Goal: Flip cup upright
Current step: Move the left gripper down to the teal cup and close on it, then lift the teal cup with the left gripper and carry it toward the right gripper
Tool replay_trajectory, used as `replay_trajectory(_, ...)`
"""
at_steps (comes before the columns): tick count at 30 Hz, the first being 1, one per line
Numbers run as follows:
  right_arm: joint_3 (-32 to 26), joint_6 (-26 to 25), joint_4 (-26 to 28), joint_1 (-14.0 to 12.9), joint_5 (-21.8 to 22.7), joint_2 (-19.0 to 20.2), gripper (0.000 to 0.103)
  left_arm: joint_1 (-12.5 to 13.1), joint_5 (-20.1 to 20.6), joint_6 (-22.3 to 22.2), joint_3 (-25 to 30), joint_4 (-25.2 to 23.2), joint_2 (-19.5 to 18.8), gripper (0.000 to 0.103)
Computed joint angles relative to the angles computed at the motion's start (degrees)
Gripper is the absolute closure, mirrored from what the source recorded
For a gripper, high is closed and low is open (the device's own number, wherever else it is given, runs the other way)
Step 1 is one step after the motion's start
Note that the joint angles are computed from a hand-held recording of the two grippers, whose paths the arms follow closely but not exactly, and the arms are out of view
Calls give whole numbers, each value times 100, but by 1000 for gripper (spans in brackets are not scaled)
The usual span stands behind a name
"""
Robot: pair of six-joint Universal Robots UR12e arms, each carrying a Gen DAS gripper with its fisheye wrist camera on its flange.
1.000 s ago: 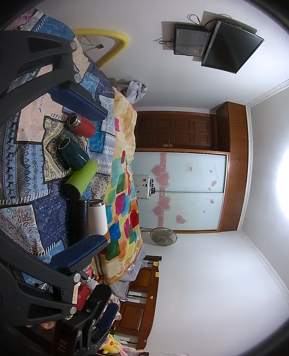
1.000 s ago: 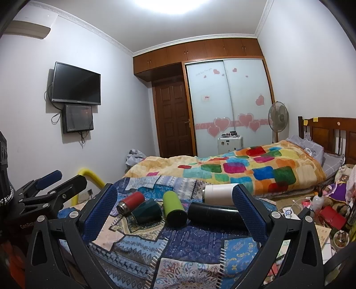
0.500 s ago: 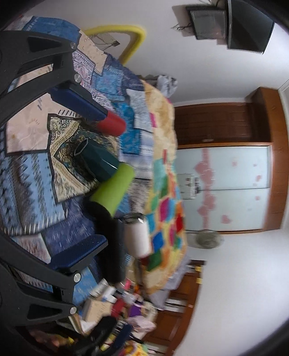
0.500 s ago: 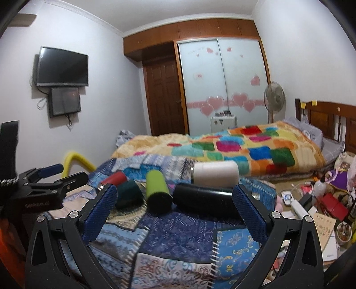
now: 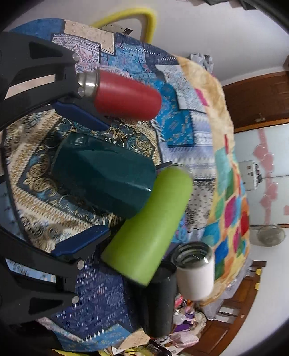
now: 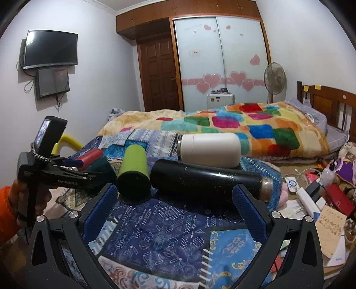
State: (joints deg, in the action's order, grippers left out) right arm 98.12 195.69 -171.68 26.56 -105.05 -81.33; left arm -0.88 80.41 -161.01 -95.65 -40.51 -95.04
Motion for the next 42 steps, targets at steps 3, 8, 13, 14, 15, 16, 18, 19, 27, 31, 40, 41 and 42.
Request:
replay_trajectory(3, -12, 52, 21, -23, 76, 32, 0, 17, -65, 47, 139, -311, -119, 15)
replay_trajectory(8, -55, 104, 50, -29, 131, 89, 0, 18, -100, 126, 245, -551, -234, 22)
replay_trajectory(13, -74, 128, 107, -47, 160, 97, 0, 6, -62, 125, 254, -499, -273, 27)
replay_trajectory(14, -83, 128, 119, -58, 164, 101, 0, 8, -57, 127, 255, -485, -275, 28)
replay_trajectory(15, -83, 138, 126, -57, 162, 100, 0, 6, -36, 130, 258, -480, -276, 30)
replay_trajectory(16, -86, 155, 142, -55, 162, 98, 0, -1, 3, 139, 263, -499, -273, 30)
replay_trajectory(18, -88, 175, 155, -62, 161, 97, 0, -14, 65, 131, 264, -532, -260, 31)
replay_trajectory(19, -82, 186, 162, -58, 148, 88, 0, -12, 81, 106, 251, -541, -244, 31)
replay_trajectory(27, -36, 180, 139, -27, 72, 8, 0, 44, 51, 112, 0, -549, 66, 31)
replay_trajectory(31, 11, 170, 68, 8, 11, -49, 0, 30, 44, 242, -150, -534, 288, 31)
replay_trajectory(40, 113, 119, -57, 95, -105, -187, 0, -109, -253, 335, -445, -641, 718, 31)
replay_trajectory(41, 126, 113, -60, 101, -115, -202, 0, -150, -265, 355, -477, -619, 739, 31)
replay_trajectory(42, 133, 102, -60, 112, -132, -213, 0, -183, -299, 362, -503, -618, 755, 31)
